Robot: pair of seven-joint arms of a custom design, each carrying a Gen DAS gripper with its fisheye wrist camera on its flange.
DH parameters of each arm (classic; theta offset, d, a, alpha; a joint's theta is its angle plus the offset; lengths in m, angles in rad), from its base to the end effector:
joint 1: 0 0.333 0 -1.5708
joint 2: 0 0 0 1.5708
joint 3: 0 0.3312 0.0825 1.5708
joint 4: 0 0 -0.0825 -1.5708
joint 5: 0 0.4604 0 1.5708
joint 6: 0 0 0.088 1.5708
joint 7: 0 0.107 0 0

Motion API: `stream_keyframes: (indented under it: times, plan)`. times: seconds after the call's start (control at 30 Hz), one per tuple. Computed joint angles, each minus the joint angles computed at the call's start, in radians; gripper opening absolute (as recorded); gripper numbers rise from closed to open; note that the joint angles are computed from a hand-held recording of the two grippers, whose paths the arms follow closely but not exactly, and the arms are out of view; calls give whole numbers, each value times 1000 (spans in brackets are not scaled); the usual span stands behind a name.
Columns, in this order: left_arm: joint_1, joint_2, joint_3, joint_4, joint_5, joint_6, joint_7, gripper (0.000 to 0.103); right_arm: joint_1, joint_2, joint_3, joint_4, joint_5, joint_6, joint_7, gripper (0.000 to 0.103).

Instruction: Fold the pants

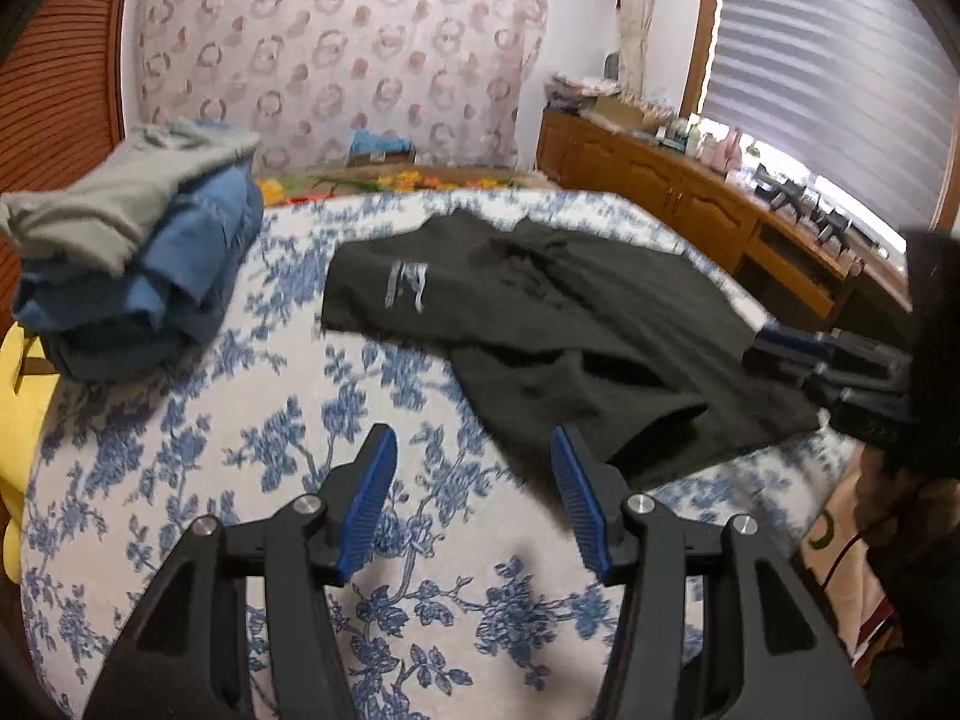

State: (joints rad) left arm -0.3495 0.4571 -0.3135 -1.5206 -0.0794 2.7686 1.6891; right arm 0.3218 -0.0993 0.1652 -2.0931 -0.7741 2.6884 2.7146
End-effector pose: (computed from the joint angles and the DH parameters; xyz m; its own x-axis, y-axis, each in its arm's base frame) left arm 0.6684 -0.4593 0.4884 -0.6274 -0.7688 0.1238 -0.5864 0.3619 -0.7247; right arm 0.5499 0.3196 0.5215 -0.0223 -0.9956 -0.0912 -0.6514 0.0836 -0.7541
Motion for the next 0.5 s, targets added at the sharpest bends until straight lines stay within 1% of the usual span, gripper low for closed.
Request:
stream_keyframes:
  times: [0.1,0.27,0.33,0.37,0.5]
  plan:
    - [-38,28,45,33,57,-45,-57,53,7,44,-11,36,47,28,-61,37]
    - [-33,58,39,62,69,-92,-59,53,28,109,-36,86,152,66,-175,36]
    - [-35,60,39,57,77,-80,-55,57,37,129,-44,102,194,76,-218,35]
    - [-29,60,29,53,73,-73,-40,61,40,143,-47,114,224,79,-253,33]
    - [-53,51,54,36,115,-48,-61,63,53,175,-58,137,321,80,-348,27]
